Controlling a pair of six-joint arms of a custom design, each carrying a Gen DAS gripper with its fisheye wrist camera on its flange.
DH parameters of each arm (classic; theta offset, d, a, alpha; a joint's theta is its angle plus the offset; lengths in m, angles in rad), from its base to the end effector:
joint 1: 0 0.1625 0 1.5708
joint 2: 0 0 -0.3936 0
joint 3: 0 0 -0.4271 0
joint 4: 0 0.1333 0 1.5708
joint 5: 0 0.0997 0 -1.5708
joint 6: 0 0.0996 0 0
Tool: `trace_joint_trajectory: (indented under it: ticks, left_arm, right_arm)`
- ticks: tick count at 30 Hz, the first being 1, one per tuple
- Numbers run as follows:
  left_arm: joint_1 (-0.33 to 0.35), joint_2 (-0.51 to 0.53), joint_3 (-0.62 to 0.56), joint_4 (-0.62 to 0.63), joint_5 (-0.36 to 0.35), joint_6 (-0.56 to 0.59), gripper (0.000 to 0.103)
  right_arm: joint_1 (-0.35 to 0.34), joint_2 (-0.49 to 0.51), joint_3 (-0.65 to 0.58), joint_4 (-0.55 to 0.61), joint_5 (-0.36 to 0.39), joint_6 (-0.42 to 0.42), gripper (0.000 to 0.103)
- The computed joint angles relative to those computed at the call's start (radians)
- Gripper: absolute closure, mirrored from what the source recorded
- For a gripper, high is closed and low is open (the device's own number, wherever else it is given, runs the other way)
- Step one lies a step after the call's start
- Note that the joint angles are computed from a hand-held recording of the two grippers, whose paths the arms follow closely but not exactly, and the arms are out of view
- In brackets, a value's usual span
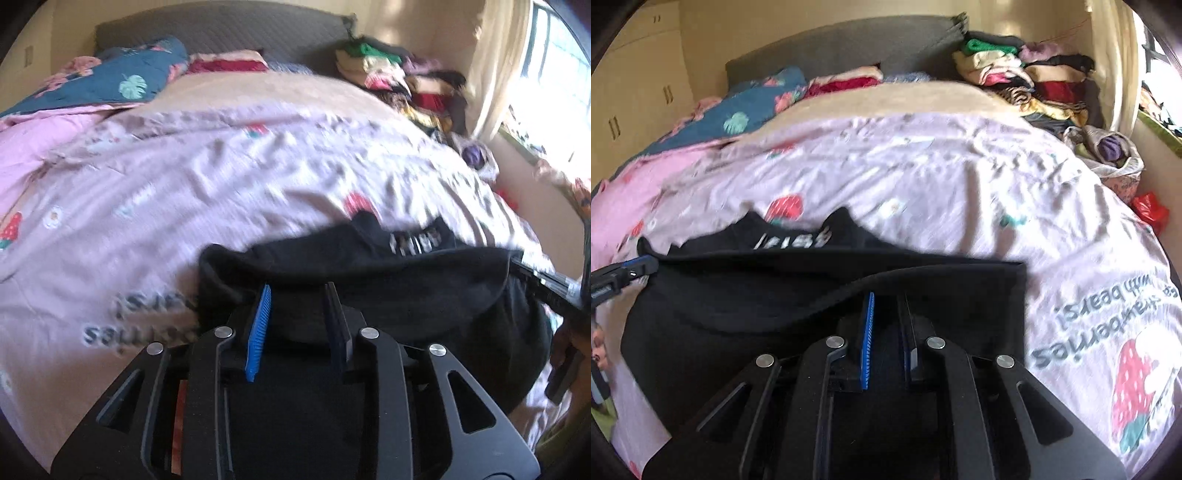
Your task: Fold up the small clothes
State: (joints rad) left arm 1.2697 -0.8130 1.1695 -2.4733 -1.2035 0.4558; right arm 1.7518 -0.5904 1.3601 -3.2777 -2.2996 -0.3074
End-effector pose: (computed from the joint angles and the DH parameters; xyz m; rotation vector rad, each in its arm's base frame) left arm -0.0771 -0.8182 0.2717 0.8519 2.5158 -0.7024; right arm 0.2014 -0.7282 0.1207 0.1179 -2.2024 1.0419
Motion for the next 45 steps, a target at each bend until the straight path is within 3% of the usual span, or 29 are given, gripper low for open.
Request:
trace_joint_trajectory:
  ticks: [6, 8, 11, 14, 19, 21, 22, 23, 25, 26, 36, 40, 45]
  left_arm:
    - [0.034, -0.031, -0.011, -0.120, -0.035, -0.065, 0.071]
    - [0.049, -0.027, -0.035, -0.089, -0.045, -0.100, 0.071]
    - [0.071, -0.021, -0.060, -0.017, -0.057, -0.135, 0.071]
    - [0.078, -0.004, -0.080, 0.054, -0.069, -0.130, 0.071]
    - [0.078, 0.028, -0.099, 0.122, -0.089, -0.095, 0.071]
    - [0.073, 0.043, -0.105, 0.125, -0.079, -0.075, 0.071]
    - [0.070, 0.049, -0.107, 0.122, -0.070, -0.060, 0.071]
    - [0.068, 0.055, -0.108, 0.110, -0.063, -0.045, 0.071]
    - [0.071, 0.062, -0.120, 0.112, -0.080, -0.043, 0.087]
    - [0.075, 0.061, -0.123, 0.114, -0.101, -0.046, 0.100]
    - [0.073, -0.011, -0.052, -0.033, -0.188, -0.041, 0.100]
    - [0.071, 0.011, -0.082, -0.033, -0.164, -0.042, 0.100]
    - [0.076, 0.049, -0.115, -0.006, -0.112, -0.063, 0.100]
  right_arm:
    - [-0.018, -0.062, 0.073, -0.108, -0.031, 0.028, 0.086]
    - [-0.025, -0.084, 0.099, -0.107, -0.036, 0.048, 0.070]
    - [-0.041, -0.114, 0.130, -0.075, -0.035, 0.101, 0.069]
    - [-0.059, -0.137, 0.152, -0.034, 0.015, 0.152, 0.064]
    - [-0.069, -0.125, 0.137, 0.014, 0.044, 0.155, 0.064]
    - [-0.069, -0.119, 0.130, 0.013, 0.058, 0.137, 0.065]
    - [-0.069, -0.115, 0.127, 0.011, 0.059, 0.129, 0.072]
    - [-0.068, -0.111, 0.124, 0.008, 0.061, 0.115, 0.086]
    - [-0.062, -0.102, 0.117, -0.009, 0.054, 0.080, 0.101]
    - [-0.060, -0.101, 0.116, -0.017, 0.056, 0.070, 0.101]
    - [-0.036, -0.115, 0.120, -0.227, 0.098, -0.034, 0.102]
    - [-0.047, -0.110, 0.105, -0.239, 0.103, -0.028, 0.102]
    - [-0.050, -0.081, 0.075, -0.247, 0.031, -0.036, 0.103]
